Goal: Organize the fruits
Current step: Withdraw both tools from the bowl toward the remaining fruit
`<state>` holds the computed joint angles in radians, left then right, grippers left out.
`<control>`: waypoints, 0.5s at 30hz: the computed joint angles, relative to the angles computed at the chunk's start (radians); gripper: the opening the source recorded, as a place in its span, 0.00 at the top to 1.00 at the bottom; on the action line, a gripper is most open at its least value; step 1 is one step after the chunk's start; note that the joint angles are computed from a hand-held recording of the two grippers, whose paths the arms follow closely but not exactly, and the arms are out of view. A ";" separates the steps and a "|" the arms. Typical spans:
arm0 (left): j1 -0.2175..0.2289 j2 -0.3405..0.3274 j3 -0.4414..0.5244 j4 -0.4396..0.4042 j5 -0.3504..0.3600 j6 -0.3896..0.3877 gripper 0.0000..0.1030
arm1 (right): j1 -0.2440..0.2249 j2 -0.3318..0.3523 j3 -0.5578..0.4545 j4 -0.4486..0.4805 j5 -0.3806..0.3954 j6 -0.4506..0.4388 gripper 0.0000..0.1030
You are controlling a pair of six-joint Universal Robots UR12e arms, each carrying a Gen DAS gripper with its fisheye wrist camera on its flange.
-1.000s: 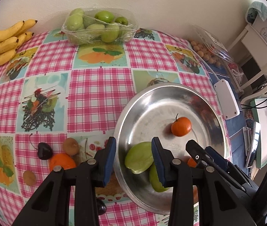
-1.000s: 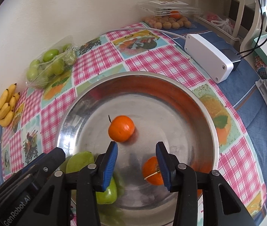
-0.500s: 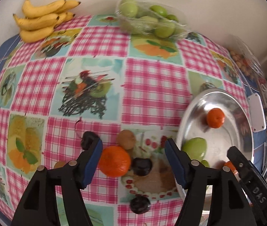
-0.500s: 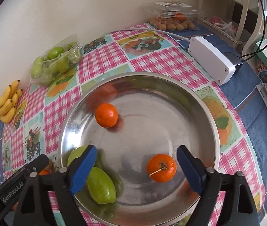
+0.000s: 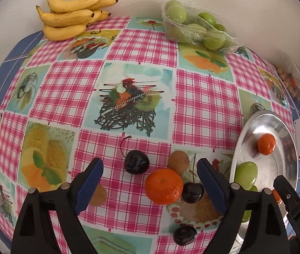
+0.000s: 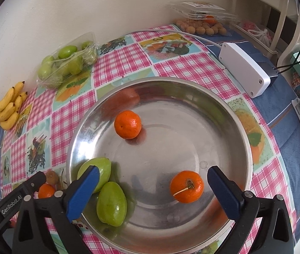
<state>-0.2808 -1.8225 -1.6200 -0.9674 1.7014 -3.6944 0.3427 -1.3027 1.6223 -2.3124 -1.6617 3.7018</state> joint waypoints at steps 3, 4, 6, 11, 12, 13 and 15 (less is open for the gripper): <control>-0.005 0.005 -0.004 -0.001 0.027 0.000 0.09 | 0.001 -0.002 -0.001 -0.007 0.002 -0.007 0.00; -0.006 0.007 -0.006 0.000 0.034 0.001 0.08 | 0.003 -0.002 -0.001 -0.010 0.002 -0.010 0.00; -0.006 0.011 -0.010 0.009 0.039 0.010 0.04 | 0.007 -0.004 -0.002 -0.019 0.004 -0.018 0.00; -0.003 0.029 -0.024 0.019 0.058 0.015 0.04 | 0.020 -0.007 -0.007 -0.036 0.002 -0.043 0.00; -0.002 0.034 -0.027 0.024 0.059 0.014 0.04 | 0.021 -0.008 -0.007 -0.038 0.005 -0.045 0.00; -0.001 0.040 -0.033 0.032 0.061 0.013 0.04 | 0.021 -0.009 -0.007 -0.041 0.011 -0.046 0.00; 0.001 0.049 -0.041 0.046 0.067 0.011 0.04 | 0.024 -0.013 -0.006 -0.047 0.021 -0.048 0.00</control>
<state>-0.2802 -1.7731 -1.6607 -0.9216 1.7686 -3.6835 0.3667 -1.3153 1.6167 -2.3590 -1.6407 3.6541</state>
